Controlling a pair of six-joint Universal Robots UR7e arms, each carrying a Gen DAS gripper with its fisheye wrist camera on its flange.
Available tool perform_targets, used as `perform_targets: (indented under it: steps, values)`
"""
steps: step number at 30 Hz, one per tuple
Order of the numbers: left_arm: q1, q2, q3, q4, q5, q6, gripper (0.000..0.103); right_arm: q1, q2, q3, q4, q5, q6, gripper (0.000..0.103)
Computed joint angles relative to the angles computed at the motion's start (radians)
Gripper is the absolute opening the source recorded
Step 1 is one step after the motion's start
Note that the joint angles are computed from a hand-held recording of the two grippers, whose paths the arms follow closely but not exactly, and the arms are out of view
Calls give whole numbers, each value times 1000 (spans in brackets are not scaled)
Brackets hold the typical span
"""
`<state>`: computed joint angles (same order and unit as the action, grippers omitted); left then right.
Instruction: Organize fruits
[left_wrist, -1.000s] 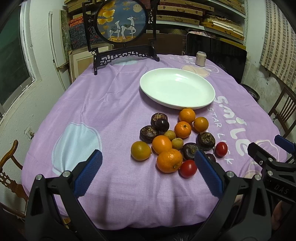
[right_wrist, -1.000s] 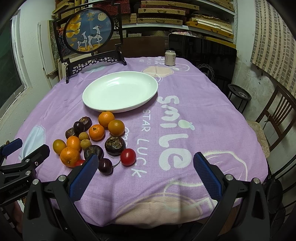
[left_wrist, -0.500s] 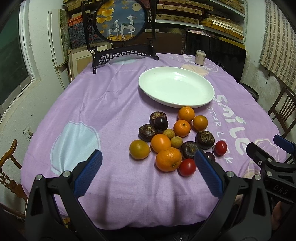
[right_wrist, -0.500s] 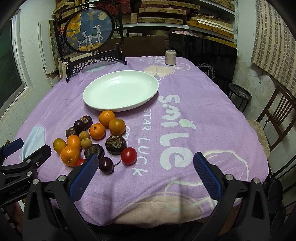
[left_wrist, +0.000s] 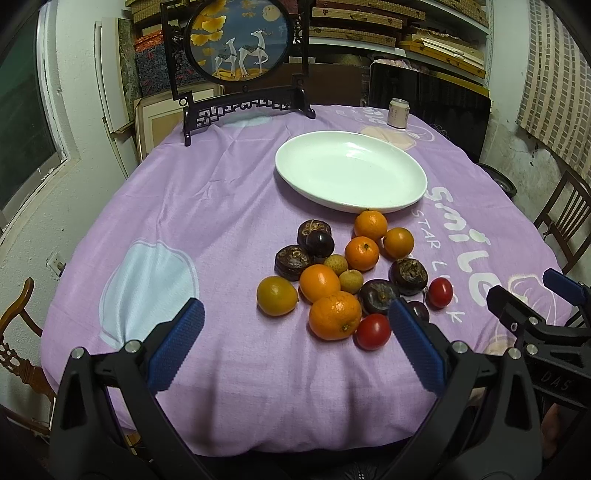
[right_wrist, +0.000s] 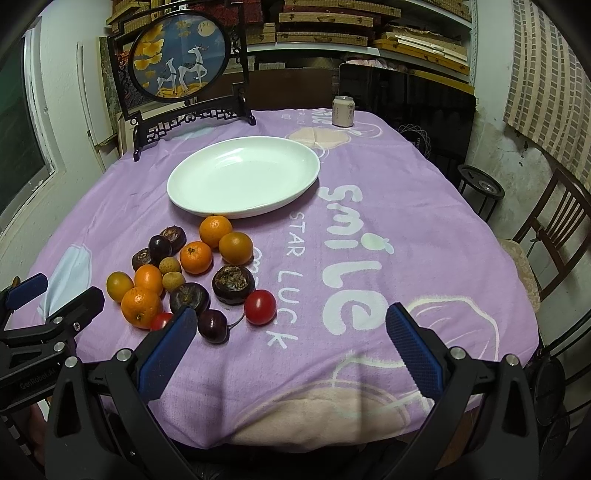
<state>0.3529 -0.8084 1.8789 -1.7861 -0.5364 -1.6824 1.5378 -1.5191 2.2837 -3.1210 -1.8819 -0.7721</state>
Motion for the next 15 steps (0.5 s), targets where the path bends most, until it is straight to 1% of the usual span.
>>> perform_targets:
  steps: [15]
  values:
    - [0,2,-2,0,-2,0,101,-3,3,4,-3,1,-1,102]
